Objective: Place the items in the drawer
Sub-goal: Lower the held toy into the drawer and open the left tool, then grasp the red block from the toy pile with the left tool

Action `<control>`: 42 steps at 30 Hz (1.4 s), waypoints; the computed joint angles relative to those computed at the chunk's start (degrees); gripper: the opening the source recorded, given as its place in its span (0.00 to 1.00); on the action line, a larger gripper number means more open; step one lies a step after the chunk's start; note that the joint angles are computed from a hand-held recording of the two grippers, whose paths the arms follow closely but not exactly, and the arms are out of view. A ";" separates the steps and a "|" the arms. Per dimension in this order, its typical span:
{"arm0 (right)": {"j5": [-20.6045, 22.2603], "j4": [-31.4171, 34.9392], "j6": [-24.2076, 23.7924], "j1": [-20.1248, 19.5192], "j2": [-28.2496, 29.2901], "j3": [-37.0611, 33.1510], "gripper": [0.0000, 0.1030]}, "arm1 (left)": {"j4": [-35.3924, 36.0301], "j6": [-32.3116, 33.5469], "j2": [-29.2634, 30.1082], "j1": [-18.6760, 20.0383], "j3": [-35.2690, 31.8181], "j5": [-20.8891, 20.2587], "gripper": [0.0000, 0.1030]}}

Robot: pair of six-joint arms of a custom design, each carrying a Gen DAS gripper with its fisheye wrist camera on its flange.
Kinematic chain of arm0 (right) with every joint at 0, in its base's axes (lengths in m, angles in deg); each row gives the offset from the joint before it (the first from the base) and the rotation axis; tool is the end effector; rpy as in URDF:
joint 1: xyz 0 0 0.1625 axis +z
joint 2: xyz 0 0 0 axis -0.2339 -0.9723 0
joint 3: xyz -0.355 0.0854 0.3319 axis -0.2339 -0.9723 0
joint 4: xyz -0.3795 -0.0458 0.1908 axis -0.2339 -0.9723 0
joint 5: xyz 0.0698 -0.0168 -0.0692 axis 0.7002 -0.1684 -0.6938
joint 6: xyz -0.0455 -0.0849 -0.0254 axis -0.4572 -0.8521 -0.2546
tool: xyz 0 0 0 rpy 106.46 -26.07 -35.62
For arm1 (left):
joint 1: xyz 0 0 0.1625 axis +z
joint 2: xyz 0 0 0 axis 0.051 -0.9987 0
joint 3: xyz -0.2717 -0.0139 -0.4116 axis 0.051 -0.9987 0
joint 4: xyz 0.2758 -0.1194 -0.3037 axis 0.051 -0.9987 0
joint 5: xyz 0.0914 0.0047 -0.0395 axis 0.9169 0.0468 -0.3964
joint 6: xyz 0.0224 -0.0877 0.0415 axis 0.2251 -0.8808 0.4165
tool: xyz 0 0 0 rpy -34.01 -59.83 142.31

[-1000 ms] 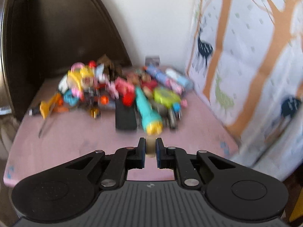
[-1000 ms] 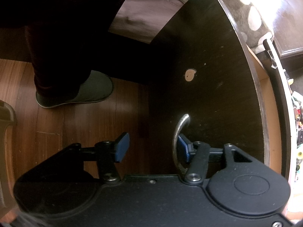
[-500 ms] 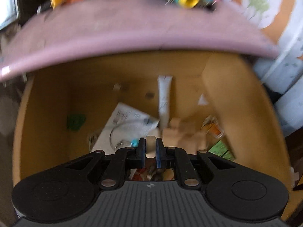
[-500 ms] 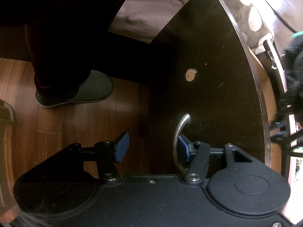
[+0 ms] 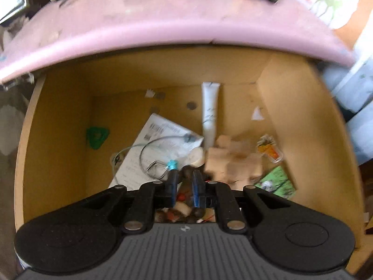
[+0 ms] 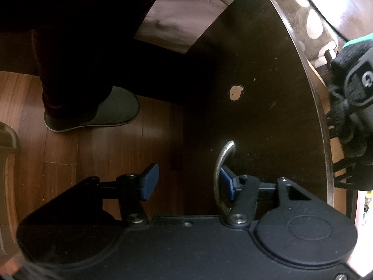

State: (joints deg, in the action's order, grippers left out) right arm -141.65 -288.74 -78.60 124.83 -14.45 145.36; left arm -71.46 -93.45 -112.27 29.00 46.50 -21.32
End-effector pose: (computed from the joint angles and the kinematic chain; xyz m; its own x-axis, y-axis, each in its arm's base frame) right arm 0.1871 -0.2540 0.1370 0.4223 -0.8476 0.3212 -0.8303 -0.2195 0.5123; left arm -0.3303 -0.4409 0.0967 -0.7438 0.1070 -0.6598 0.3613 0.8948 -0.2622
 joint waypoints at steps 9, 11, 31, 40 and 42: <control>-0.12 0.34 0.31 0.21 -0.24 -0.02 0.55 | -7.47 6.71 -1.08 -3.47 -2.22 5.39 0.57; -0.10 0.39 0.29 0.22 -0.32 0.00 0.55 | -8.80 8.16 -0.71 -3.52 -3.46 7.48 0.57; 0.66 -2.19 -1.04 -0.55 0.69 0.77 0.61 | -27.30 40.55 12.54 2.76 -18.66 20.41 0.32; 0.71 -1.84 -0.90 -0.48 0.65 0.66 0.61 | -30.21 47.35 15.31 5.07 -22.21 19.81 0.32; 0.68 -1.63 -0.80 -0.45 0.60 0.56 0.61 | -30.50 48.08 15.64 5.57 -22.76 19.24 0.32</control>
State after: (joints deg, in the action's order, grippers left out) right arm -140.97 -290.38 -79.41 124.38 -13.85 145.92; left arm -101.96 -45.37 -96.63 34.57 23.74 -2.08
